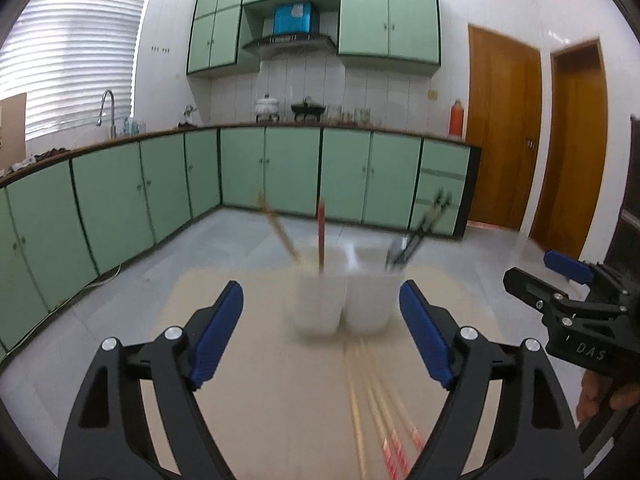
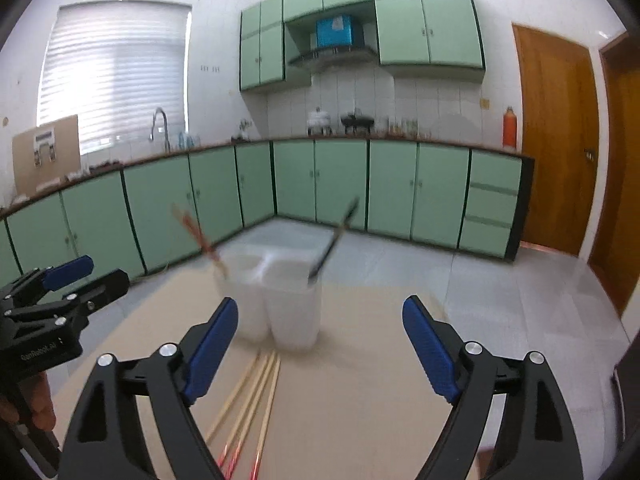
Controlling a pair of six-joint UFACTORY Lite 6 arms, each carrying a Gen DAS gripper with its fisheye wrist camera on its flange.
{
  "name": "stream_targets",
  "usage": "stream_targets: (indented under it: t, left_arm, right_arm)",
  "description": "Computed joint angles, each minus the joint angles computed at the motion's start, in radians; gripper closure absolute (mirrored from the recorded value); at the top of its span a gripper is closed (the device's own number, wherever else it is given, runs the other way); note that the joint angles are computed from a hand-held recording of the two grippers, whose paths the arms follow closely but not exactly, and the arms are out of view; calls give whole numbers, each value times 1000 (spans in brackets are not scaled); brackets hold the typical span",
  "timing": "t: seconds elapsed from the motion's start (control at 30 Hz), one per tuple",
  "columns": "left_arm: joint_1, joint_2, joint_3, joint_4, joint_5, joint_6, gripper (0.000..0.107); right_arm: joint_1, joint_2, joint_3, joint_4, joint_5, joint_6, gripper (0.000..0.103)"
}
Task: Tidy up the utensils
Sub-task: 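Move both open tools back over the remaining chopsticks on the mat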
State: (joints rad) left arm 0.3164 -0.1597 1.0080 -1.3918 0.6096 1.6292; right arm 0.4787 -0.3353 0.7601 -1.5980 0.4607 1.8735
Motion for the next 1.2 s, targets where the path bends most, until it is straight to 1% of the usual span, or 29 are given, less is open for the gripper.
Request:
stream_targets:
  t: [0.07,0.1,0.2,0.37,0.43,0.5,0.53,0.57,0.63,0.7,0.83,0.97,1.07,1.2]
  left_arm:
    - [35,-22,-73,22,20,18,29]
    - [51,-34,-112,26,22,35,29]
    - [96,-63,-213,3,24,124,29]
    - [149,-71,-326,-34,36,240,34]
    - [169,-86,-382,-55,44,293,36]
    - [166,-95,-404,-51,40,300,36]
    - [179,-103,-429,-51,48,324,37]
    - [160,-112,-438,-52,32,319,38]
    - [155,-119,-468,-58,18,344,42]
    - [148,-118,-487,-61,7,349,43]
    - [128,-123,-521,-111,-21,386,44]
    - [114,-122,-527,-109,-29,364,45]
    - [108,-117,-534,-113,-37,367,45]
    - [100,-120,-542,-111,-48,364,45]
  right_arm:
    - [35,-24,-66,-7,16,56,20]
    - [67,-38,-111,-13,45,95,20]
    - [124,-63,-207,-23,85,185,21]
    - [231,-73,-322,-58,167,353,29]
    - [273,-77,-363,-72,189,423,34]
    - [306,-67,-386,-75,206,467,38]
    - [327,-51,-396,-77,213,491,42]
    - [346,-43,-408,-77,218,508,47]
    - [365,-18,-416,-83,209,534,53]
    - [387,18,-416,-84,209,563,55]
    - [421,98,-395,-104,218,622,61]
    - [460,182,-367,-116,234,681,66]
    - [471,194,-359,-114,238,671,69]
    - [456,196,-360,-121,210,668,73]
